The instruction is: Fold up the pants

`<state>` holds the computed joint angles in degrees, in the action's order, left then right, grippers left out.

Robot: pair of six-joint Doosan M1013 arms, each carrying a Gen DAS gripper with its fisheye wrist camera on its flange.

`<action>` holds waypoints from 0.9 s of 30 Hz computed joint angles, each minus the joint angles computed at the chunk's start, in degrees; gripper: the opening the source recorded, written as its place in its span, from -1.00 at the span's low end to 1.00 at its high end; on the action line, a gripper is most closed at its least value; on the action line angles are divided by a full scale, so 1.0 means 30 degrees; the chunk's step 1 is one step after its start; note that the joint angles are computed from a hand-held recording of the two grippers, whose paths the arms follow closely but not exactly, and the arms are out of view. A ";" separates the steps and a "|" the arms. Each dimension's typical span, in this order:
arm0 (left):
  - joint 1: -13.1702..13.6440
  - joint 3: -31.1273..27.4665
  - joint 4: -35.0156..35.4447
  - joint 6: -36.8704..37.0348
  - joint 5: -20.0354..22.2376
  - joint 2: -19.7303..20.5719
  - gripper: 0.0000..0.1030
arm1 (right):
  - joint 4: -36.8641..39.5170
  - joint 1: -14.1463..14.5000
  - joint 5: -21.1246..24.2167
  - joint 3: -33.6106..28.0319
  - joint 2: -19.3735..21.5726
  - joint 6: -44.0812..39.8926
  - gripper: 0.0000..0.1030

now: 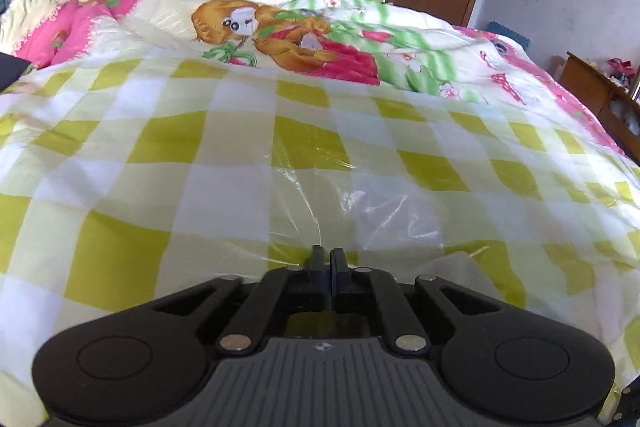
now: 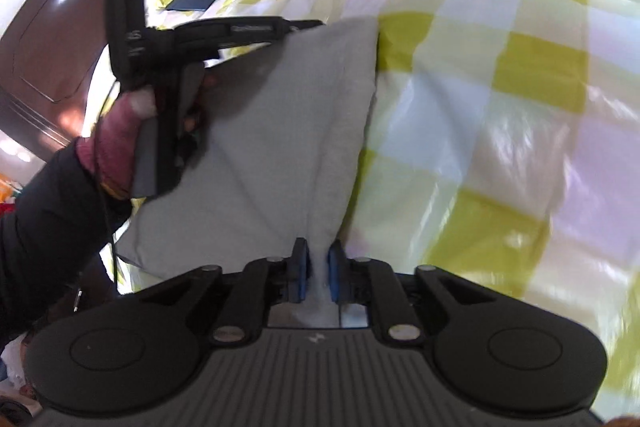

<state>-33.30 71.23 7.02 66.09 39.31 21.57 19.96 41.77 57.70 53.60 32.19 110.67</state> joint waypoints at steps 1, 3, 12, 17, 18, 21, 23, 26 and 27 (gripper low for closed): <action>-0.0106 0.0037 0.0446 -0.0197 -0.0036 -0.0148 -0.49 | -0.0020 0.0020 -0.0149 0.0236 -0.0175 0.0408 -0.59; -0.0310 0.1009 0.1447 -0.1181 -0.0747 -0.1071 -0.40 | -0.0572 0.0157 -0.0332 0.0534 -0.0494 0.1215 -0.51; -0.1859 0.6002 0.4109 -0.2967 0.0061 -0.5021 -0.08 | -0.4900 0.1782 -0.0252 0.1455 -0.1279 0.4165 -0.40; -0.2107 0.6881 0.6035 -0.5550 -0.0561 -0.5806 -0.04 | -0.7721 0.2265 0.2063 -0.0335 -0.1064 0.4165 -0.34; -0.2204 0.6880 0.6744 -0.5977 -0.0617 -0.5897 -0.04 | -0.8125 0.2283 0.1816 -0.0323 -0.1192 0.4216 -0.31; -0.2185 0.6820 0.6277 -0.5993 -0.0980 -0.6120 -0.03 | -0.8505 0.2037 0.1489 -0.1112 -0.0748 0.3369 -0.11; -0.2114 0.7022 0.5395 -0.6361 -0.1417 -0.6209 0.03 | -0.8000 0.1628 0.1241 -0.1668 -0.0179 0.3453 -0.11; -0.2221 0.6992 0.4777 -0.6332 -0.0084 -0.5776 0.06 | -0.7225 0.1136 0.1038 -0.2850 0.0935 0.3786 -0.11; -0.2211 0.7156 0.4686 -0.6569 -0.0087 -0.5772 0.06 | -0.7124 0.1085 0.0674 -0.2963 0.1131 0.3967 -0.11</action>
